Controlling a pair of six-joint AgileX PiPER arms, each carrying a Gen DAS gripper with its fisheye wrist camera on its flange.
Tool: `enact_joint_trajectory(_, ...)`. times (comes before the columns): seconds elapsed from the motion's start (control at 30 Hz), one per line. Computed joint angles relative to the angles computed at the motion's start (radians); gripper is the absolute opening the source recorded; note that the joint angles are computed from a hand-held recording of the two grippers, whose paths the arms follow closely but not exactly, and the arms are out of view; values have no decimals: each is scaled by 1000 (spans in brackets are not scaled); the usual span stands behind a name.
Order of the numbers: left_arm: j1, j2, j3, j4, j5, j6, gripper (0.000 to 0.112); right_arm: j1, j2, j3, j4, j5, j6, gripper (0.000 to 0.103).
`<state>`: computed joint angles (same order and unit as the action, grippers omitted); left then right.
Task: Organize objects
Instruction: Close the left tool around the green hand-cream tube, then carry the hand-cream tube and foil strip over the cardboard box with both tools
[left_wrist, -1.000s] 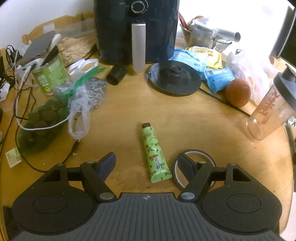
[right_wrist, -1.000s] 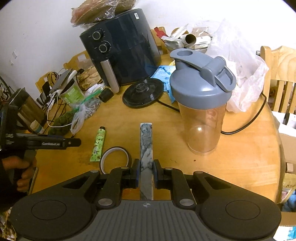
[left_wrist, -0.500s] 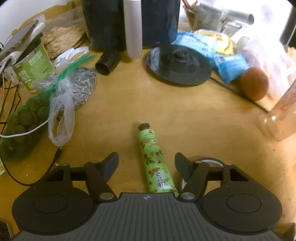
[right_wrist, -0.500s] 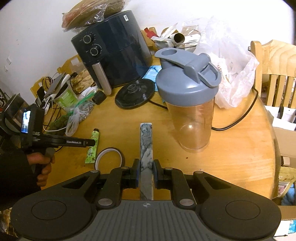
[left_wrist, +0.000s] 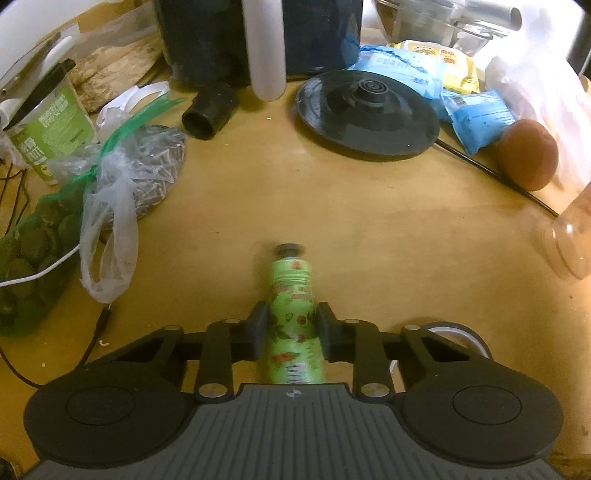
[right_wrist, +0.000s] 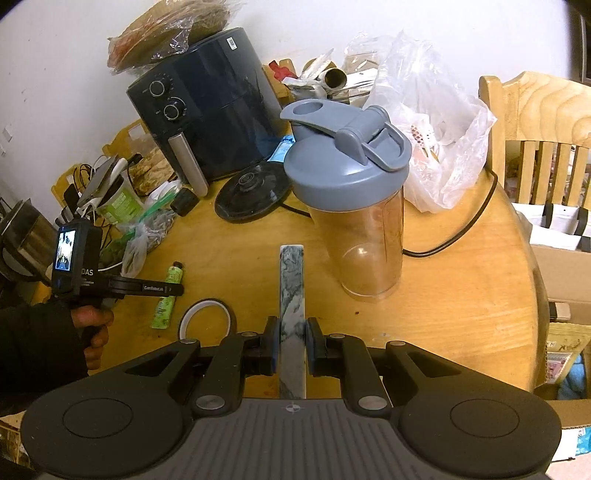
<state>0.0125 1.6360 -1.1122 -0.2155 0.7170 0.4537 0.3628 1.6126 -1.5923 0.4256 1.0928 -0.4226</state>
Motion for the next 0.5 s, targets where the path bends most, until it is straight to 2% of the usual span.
enact_joint_trajectory(0.5, 87, -42, 6, -137, 78, 200, 27, 23, -19, 24, -21, -26, 25, 17)
